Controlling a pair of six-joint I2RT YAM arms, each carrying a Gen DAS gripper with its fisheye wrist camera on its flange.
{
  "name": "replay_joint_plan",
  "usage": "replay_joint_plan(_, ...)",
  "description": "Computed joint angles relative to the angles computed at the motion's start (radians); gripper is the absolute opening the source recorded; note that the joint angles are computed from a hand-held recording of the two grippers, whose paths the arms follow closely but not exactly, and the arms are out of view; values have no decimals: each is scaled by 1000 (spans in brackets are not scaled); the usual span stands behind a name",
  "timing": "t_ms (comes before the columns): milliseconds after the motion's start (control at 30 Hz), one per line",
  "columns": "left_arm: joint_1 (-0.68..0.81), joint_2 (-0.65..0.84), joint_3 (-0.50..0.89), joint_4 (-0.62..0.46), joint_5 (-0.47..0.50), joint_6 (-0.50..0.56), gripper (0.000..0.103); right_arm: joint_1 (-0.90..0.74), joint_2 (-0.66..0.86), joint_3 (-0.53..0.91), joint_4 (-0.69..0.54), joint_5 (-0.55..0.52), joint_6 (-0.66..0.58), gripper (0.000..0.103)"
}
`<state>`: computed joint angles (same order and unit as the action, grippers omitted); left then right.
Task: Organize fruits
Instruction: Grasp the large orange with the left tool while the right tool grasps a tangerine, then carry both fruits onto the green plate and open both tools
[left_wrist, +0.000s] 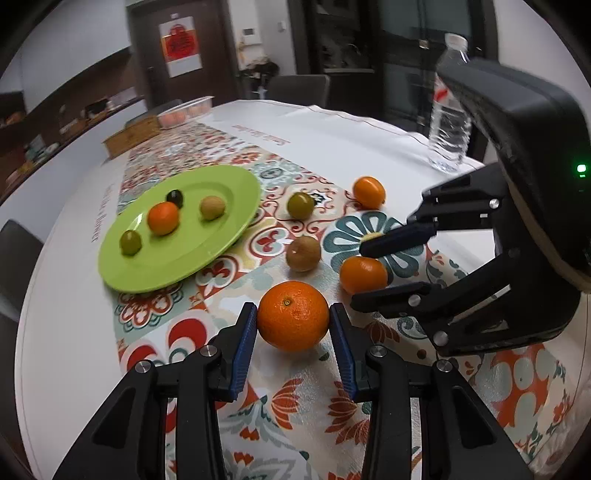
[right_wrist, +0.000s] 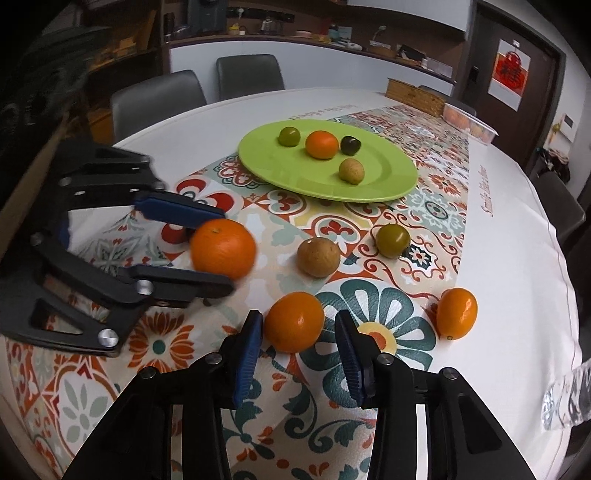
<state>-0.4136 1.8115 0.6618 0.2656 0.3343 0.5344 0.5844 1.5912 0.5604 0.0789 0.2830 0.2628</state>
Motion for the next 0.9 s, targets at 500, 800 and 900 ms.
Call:
replay_joint_plan(500, 11, -124, -65, 44, -35, -205, 39, -24, -89, -19, -20, -41, 114, 33)
replay_joint_plan(800, 23, -229, -96, 21, -43, -258, 39, 21, -212, -23, -79, 44, 143, 33)
replay_joint_plan(900, 33, -237, -88, 19, -46, -271, 39, 24, -228, -13, -86, 59, 145, 33)
